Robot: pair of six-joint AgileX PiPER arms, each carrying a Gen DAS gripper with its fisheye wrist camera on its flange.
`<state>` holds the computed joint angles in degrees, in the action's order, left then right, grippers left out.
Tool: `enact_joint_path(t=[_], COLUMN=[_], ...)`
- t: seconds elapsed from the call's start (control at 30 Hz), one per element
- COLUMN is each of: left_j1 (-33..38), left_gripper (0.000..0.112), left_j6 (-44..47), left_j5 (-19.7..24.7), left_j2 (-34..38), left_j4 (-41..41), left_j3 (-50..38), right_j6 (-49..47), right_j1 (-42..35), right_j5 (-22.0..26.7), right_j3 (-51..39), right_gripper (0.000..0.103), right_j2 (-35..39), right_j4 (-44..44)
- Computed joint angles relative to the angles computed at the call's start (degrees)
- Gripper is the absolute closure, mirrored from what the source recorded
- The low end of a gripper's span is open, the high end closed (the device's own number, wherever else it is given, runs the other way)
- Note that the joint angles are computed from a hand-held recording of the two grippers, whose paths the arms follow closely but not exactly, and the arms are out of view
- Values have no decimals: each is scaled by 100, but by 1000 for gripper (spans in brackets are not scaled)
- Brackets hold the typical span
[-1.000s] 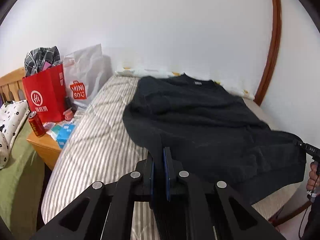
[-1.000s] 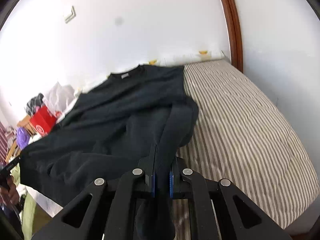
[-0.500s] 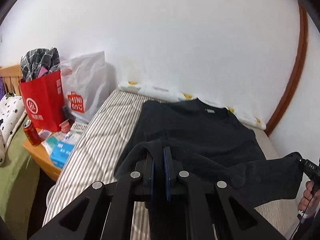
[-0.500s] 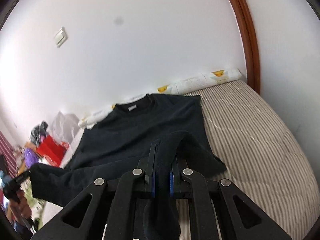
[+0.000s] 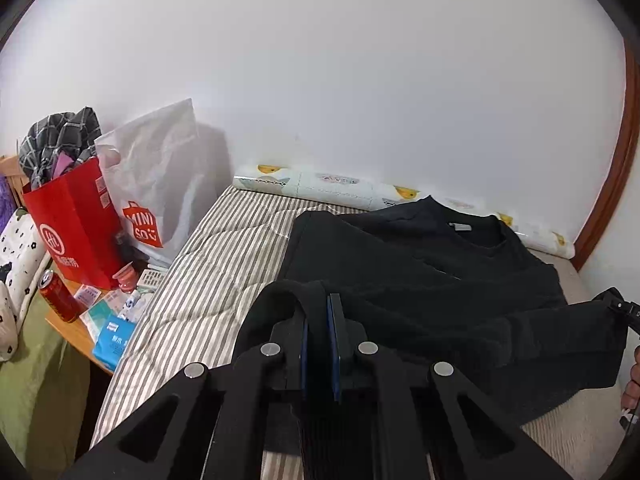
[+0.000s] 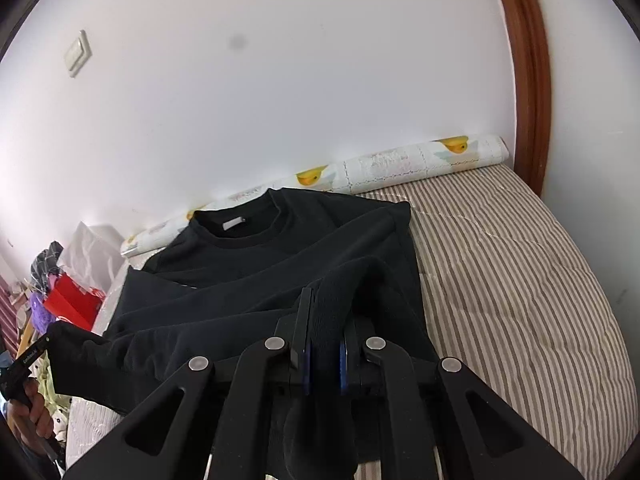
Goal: Fold small clothes
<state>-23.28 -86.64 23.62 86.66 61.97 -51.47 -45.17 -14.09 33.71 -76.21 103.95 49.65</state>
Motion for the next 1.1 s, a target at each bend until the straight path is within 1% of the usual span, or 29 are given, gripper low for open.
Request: enact_joint_path(t=[0.13, 0.33, 0.47, 0.53, 0.6, 0.63, 0.67, 0.7, 0.73, 0.77, 0.8, 0.83, 0.87, 0.9, 0.93, 0.97, 1.03, 1.07, 1.1], left_j1=[258, 561, 639, 635, 615, 599, 576, 591, 619, 617, 601, 605, 594, 555, 536, 516, 475, 468, 480], left_gripper=[104, 102, 100, 100, 99, 97, 97, 97, 95, 93, 86, 78, 75, 67, 62, 62, 62, 62, 62], left_j6=[214, 886, 1345, 1367, 1489, 1643, 1969, 2215, 2426, 2467, 2508, 2534, 2491, 2316, 2154, 2000, 1707, 1606, 1617], left_j5=[-211, -400, -381, -364, -318, -237, -115, -136, -256, -295, -334, -392, -442, -474, -532, -575, -685, -744, -871], left_j2=[454, 1031, 1327, 1383, 1412, 1419, 1410, 1359, 1229, 1124, 958, 847, 690, 487, 332, 212, -86, -174, -288], left_j4=[-163, -839, -1257, -1246, -1375, -1511, -1781, -1980, -2165, -2203, -2242, -2262, -2228, -2073, -1913, -1772, -1572, -1533, -1599], left_j3=[-301, -641, -826, -858, -900, -943, -1002, -983, -867, -769, -613, -496, -327, -98, 95, 255, 704, 873, 1117], right_j6=[411, 1079, 1441, 1527, 1549, 1627, 1719, 1617, 1418, 1153, 898, 690, 351, 195, 46, 56, 261, 236, 126], right_j1=[145, 336, 405, 435, 435, 434, 419, 372, 320, 253, 192, 152, 72, 28, -26, -49, -133, -243, -340], right_j5=[-56, -18, 72, 67, 148, 241, 409, 561, 603, 554, 422, 309, 194, 124, -7, -147, -449, -517, -469], right_j3=[-502, -1225, -1561, -1621, -1672, -1713, -1759, -1730, -1608, -1366, -1056, -770, -394, -177, 107, 312, 722, 930, 1026], right_gripper=[94, 93, 93, 92, 88, 87, 83, 78, 75, 68, 63, 61, 59, 57, 56, 55, 54, 54, 54], right_j2=[522, 1248, 1585, 1666, 1706, 1713, 1694, 1622, 1507, 1303, 1053, 801, 473, 275, 29, -148, -450, -551, -584], right_j4=[-365, -1021, -1365, -1501, -1593, -1703, -1842, -1797, -1653, -1479, -1329, -1202, -980, -895, -858, -944, -1191, -1149, -1027])
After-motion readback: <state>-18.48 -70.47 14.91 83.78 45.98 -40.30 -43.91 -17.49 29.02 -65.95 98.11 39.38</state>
